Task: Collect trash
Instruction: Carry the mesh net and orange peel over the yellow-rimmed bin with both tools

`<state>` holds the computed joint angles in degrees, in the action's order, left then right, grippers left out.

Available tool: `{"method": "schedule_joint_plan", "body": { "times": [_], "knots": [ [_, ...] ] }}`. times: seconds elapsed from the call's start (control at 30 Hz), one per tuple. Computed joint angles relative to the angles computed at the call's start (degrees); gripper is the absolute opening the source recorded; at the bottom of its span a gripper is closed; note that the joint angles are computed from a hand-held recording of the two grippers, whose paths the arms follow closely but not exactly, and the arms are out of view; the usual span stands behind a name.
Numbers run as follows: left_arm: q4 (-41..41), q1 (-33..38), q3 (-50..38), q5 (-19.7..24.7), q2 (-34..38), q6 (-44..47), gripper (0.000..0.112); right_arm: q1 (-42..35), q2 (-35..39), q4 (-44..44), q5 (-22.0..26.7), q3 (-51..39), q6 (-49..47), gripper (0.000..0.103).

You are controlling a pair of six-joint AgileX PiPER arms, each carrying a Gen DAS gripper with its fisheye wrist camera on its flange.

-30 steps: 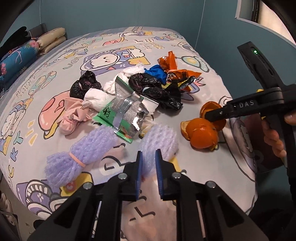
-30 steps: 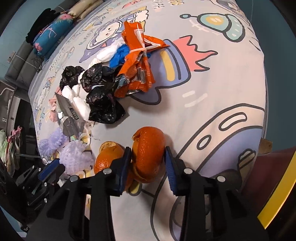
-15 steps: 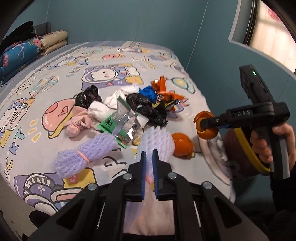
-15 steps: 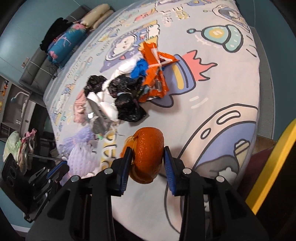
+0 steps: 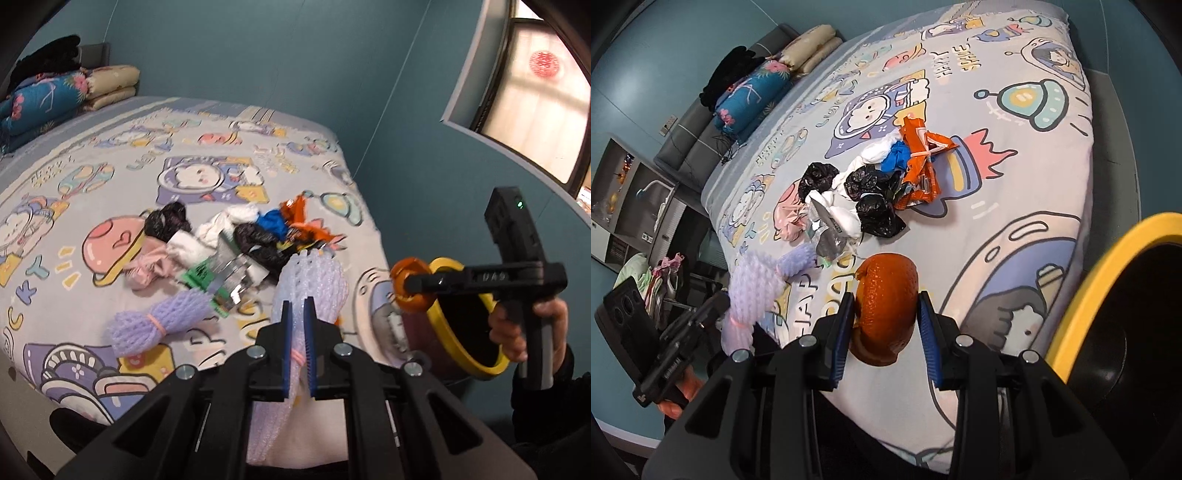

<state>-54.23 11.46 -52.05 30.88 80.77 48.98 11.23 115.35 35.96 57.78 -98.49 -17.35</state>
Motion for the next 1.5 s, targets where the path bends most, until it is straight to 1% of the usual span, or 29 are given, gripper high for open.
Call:
{"method": "schedule_joint_plan", "body": {
  "times": [0.27,0.4,0.6,0.77,0.9,1.03,1.13,1.27,1.5],
  "knots": [
    [4.1,-6.2,-3.0,0.2,-2.7,-7.3,0.006,-5.5,-6.6,3.3,-0.3,5.9,-4.3,0.033],
    [10.1,-11.1,-5.2,-1.0,-2.7,-13.9,0.006,-8.1,-8.6,5.0,-0.3,7.6,-6.1,0.033],
    [17.3,-17.3,-9.3,-0.6,-0.9,-22.6,0.006,-12.0,-10.5,7.2,-0.3,9.1,-8.2,0.033],
    [22.2,-22.4,-13.1,-0.1,1.7,-28.0,0.006,-15.3,-12.6,8.4,-1.0,10.9,-9.8,0.033],
    [24.2,-25.4,-16.8,1.1,4.3,-30.7,0.006,-18.2,-13.9,9.3,-1.3,12.0,-10.8,0.033],
    [27.1,-28.6,-20.2,1.9,7.1,-34.0,0.006,-21.2,-15.4,8.9,-3.0,13.2,-11.0,0.033],
    [28.6,-31.3,-23.3,3.0,9.5,-35.8,0.006,-24.0,-15.8,9.1,-3.1,13.6,-11.3,0.033],
    [29.7,-33.9,-27.0,4.2,12.8,-36.3,0.006,-27.1,-15.8,9.2,-2.9,14.0,-10.8,0.033],
    [27.6,-36.8,-33.9,6.6,19.6,-34.2,0.006,-29.2,-15.7,7.8,-3.2,14.3,-8.8,0.033]
  ]
}}
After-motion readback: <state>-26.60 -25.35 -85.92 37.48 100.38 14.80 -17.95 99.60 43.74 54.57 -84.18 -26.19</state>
